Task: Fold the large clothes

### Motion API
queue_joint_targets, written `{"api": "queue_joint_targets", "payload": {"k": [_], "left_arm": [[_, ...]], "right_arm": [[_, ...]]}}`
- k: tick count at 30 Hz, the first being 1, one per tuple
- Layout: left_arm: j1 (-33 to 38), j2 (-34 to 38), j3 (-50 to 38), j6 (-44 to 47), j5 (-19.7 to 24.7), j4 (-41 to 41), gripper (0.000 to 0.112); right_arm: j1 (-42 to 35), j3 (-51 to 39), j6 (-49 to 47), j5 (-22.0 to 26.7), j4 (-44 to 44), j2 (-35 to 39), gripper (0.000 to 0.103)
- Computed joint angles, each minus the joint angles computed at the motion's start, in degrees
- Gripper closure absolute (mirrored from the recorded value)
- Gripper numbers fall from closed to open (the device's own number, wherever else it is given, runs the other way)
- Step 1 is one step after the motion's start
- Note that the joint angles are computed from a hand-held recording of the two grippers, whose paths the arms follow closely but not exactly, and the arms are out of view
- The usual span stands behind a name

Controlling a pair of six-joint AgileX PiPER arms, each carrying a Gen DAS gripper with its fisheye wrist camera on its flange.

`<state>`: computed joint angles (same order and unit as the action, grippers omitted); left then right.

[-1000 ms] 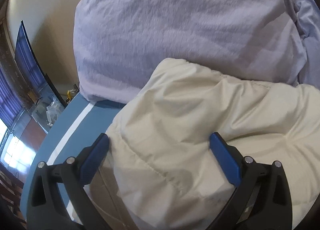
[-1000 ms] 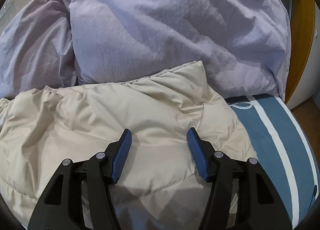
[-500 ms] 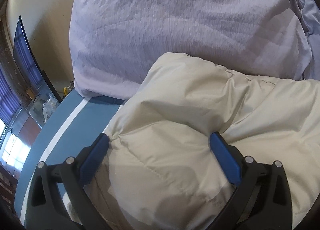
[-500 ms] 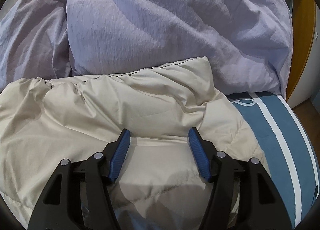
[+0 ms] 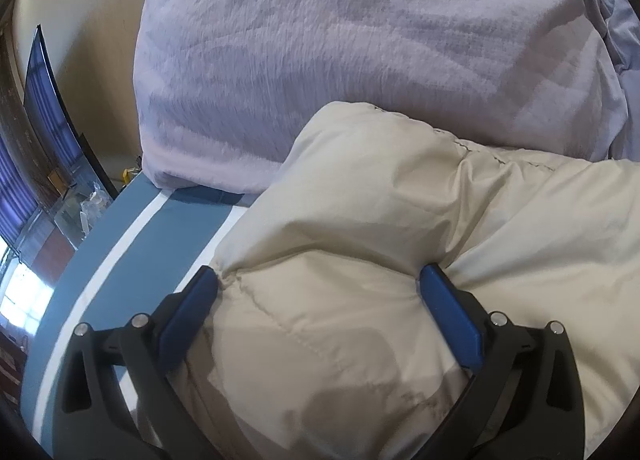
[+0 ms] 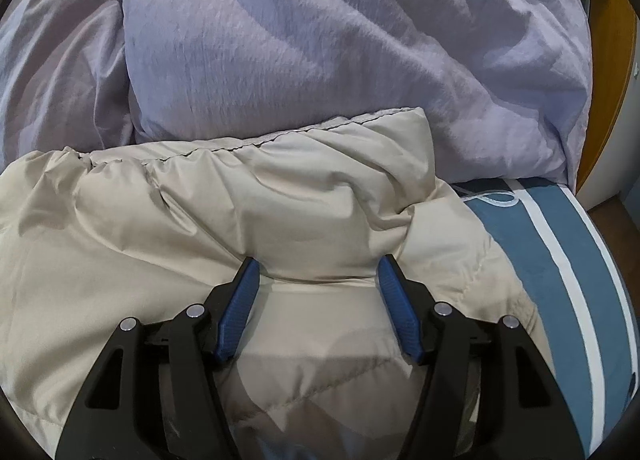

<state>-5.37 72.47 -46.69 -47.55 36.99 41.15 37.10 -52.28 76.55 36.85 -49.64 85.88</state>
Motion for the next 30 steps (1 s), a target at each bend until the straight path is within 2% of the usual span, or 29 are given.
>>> {"api": "queue_joint_targets", "payload": {"k": [3,6,10,13,16,21,24,30], "left_arm": [[-1.3,-3.0,-0.2,3.0,1.8,-1.4,0.012],[-5.0,-8.1,-0.3,4.0,3.1,-2.5,0.012],[-13.0,-11.0,-3.5,5.7,5.9,-6.9,0.012],[-17.8,-9.0,-5.8,4.3,7.2,-8.3,0.012],[-19.6,-5.7,-6.9,2.6,7.2,-8.6,0.012],[-22.3,-2.5,-6.7,-2.5,6.8,-5.5,0.012],[-23.6,-0.8,-6.9,-5.2,7.4,-3.2,0.012],[-23.4,2.4,-6.5,-8.1,5.8,-1.3,0.011]], "right_arm": [[0.7,-2.0,-3.3,3.0,3.9,-1.5,0.039],[3.5,-2.1,-1.0,2.6,3.1,-5.1,0.039],[9.4,-5.9,-1.3,2.4,3.4,-4.9,0.039],[14.0,-9.4,-0.7,3.8,1.7,-2.3,0.039],[16.0,-11.6,0.2,4.6,0.4,0.3,0.039],[15.4,-11.8,1.1,2.5,1.0,2.1,0.039],[15.4,-11.8,1.3,2.1,0.9,3.6,0.039],[15.8,-12.1,2.8,2.4,0.2,6.4,0.039]]}}
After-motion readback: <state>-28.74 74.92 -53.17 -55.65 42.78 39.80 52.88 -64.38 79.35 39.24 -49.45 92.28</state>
